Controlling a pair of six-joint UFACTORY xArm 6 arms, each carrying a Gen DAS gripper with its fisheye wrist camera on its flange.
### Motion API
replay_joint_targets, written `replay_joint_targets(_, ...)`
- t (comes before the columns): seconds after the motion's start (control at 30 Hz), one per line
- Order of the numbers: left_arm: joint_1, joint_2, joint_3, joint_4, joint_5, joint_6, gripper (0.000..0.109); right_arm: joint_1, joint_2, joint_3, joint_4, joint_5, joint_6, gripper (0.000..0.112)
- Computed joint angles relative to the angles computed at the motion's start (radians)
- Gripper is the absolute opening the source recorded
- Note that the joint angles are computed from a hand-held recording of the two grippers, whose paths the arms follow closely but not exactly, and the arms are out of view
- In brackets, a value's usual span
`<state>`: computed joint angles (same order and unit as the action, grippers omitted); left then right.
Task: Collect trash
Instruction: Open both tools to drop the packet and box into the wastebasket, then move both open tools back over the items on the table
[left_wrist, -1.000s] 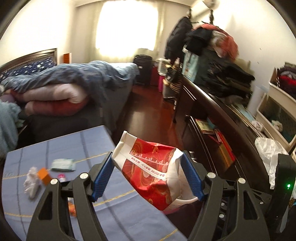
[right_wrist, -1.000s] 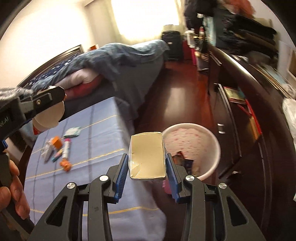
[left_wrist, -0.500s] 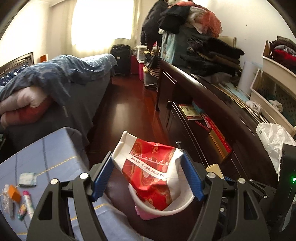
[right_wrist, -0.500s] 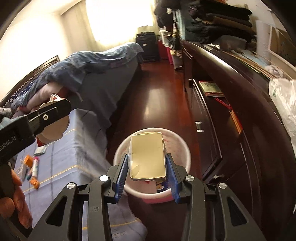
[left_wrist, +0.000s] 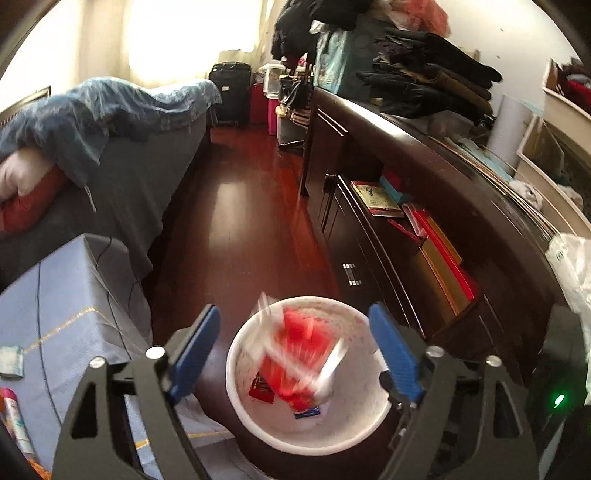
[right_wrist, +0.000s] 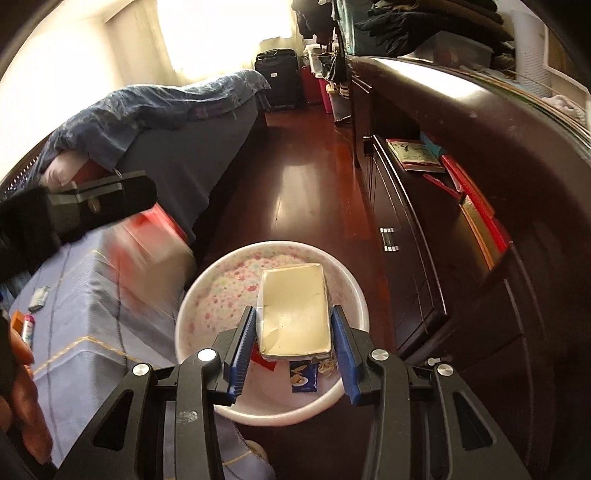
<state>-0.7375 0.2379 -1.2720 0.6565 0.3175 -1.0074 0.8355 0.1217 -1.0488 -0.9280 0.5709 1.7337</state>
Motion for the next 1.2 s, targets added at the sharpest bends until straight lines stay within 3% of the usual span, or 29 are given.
replay_joint_targets(0.33,0.042,-0.103,0.108,0.068,-0.019,-0.098,0.090,0.015,0.022,-0.008,0.042,-0.004,-0.008,0.046)
replay_joint_targets(0.57,0.066,-0.307,0.278,0.152,0.078,-0.183,0.093,0.097,0.028,-0.080,0.086,0.030,-0.039,0.054)
replay_joint_targets(0.83,0.133,-0.584,0.540,0.115,0.189,-0.214,0.096,0.197,0.119,-0.251,0.165,0.025,-0.128,0.059)
replay_joint_targets(1.03,0.255,-0.771,0.739,0.031,0.250,-0.197,0.096,0.250,0.227,-0.402,0.261,0.030,-0.269,0.060)
replay_joint_targets(1.2,0.391,-0.773,0.808,-0.064,0.181,-0.119,0.094,0.280,0.303,-0.509,0.319,0.040,-0.368,0.060)
